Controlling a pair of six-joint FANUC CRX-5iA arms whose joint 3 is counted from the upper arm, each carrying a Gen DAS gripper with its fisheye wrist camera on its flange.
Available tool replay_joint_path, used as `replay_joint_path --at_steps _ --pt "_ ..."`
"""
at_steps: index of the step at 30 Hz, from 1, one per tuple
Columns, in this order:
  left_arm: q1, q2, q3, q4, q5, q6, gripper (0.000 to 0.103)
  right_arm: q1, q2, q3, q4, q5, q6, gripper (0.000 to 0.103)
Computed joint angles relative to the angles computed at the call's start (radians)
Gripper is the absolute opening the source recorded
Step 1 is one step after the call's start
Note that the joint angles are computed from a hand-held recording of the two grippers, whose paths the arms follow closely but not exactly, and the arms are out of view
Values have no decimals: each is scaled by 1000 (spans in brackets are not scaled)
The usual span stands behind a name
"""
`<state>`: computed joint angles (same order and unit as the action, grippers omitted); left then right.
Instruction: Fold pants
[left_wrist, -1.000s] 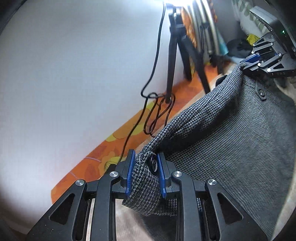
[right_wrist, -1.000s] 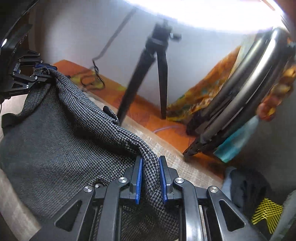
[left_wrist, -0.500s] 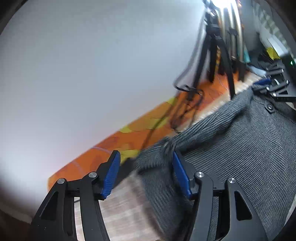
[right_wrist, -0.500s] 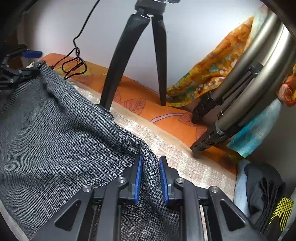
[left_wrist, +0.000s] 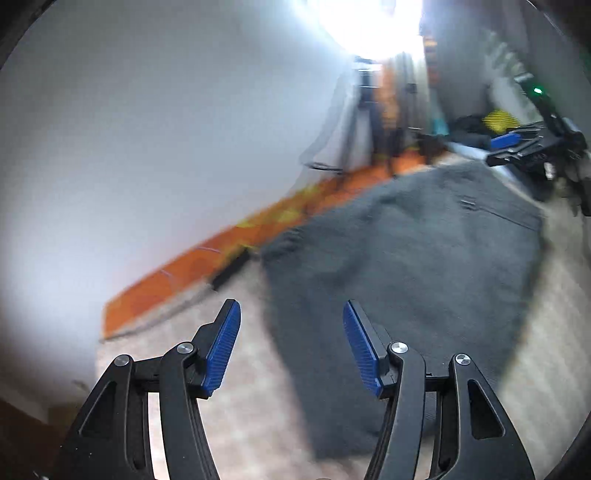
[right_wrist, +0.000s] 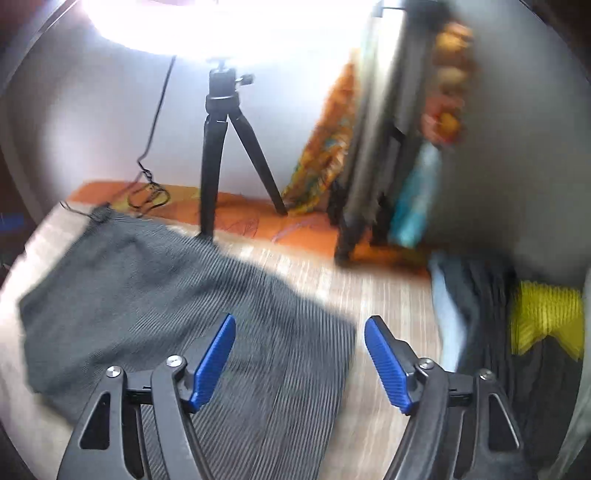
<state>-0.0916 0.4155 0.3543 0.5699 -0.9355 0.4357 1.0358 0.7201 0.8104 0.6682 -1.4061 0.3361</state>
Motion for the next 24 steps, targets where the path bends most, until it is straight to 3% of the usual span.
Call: replay_joint_path --at_steps 4,8,9,13,20,24 --pt "-7 -60 -95 64 -96 -101 58 72 -102 -184 -4 24 -222 93" --pt "-31 -106 -144 10 -157 -139 58 109 -197 -348 -64 86 -489 93" --pt "-29 -110 -150 4 -186 -141 58 113 -214 -380 -69 118 -548 93" --pt "-8 -109 -171 6 -277 -99 58 109 -328 -625 -28 402 -878 93" --pt "-19 -50 -143 36 -330 13 58 89 -311 -681 65 562 -1010 93" --pt "-42 -12 -127 80 -345 32 53 68 -292 -675 99 571 -1048 93"
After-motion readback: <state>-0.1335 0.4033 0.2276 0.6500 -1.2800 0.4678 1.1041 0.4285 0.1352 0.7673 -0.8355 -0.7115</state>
